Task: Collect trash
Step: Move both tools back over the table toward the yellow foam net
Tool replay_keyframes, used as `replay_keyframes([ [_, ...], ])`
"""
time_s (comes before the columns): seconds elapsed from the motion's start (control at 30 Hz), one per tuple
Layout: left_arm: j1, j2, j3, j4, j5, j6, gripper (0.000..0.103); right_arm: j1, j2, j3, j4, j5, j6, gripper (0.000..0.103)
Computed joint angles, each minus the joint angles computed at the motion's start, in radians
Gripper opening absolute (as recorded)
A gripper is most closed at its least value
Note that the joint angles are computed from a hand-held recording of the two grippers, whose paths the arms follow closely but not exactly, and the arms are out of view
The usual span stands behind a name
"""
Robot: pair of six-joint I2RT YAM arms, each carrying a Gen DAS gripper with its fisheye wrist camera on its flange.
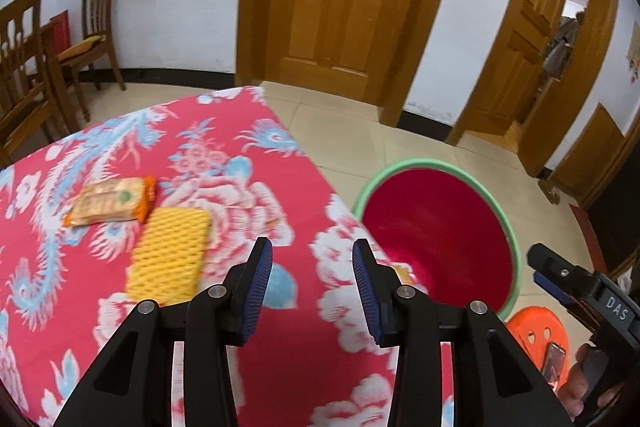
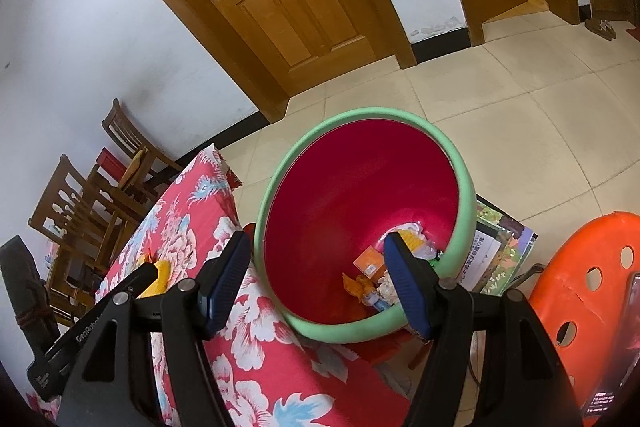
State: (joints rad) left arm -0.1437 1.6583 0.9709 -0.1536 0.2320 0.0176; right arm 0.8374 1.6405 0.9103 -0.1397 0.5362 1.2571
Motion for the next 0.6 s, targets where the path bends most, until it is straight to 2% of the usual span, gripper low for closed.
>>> replay_keyframes([
  [0.43,0.105,0.056,0.012,0.009,-0.048,0.026,0.054,0.013,0.032,0.039,-0.018,-0.012,-0.006,0.07],
  [0.6,0.123,0.098,0.026,0.026,-0.082,0.032,0.054,0.009,0.046,0.054,-0.025,-0.023,-0.01,0.07],
])
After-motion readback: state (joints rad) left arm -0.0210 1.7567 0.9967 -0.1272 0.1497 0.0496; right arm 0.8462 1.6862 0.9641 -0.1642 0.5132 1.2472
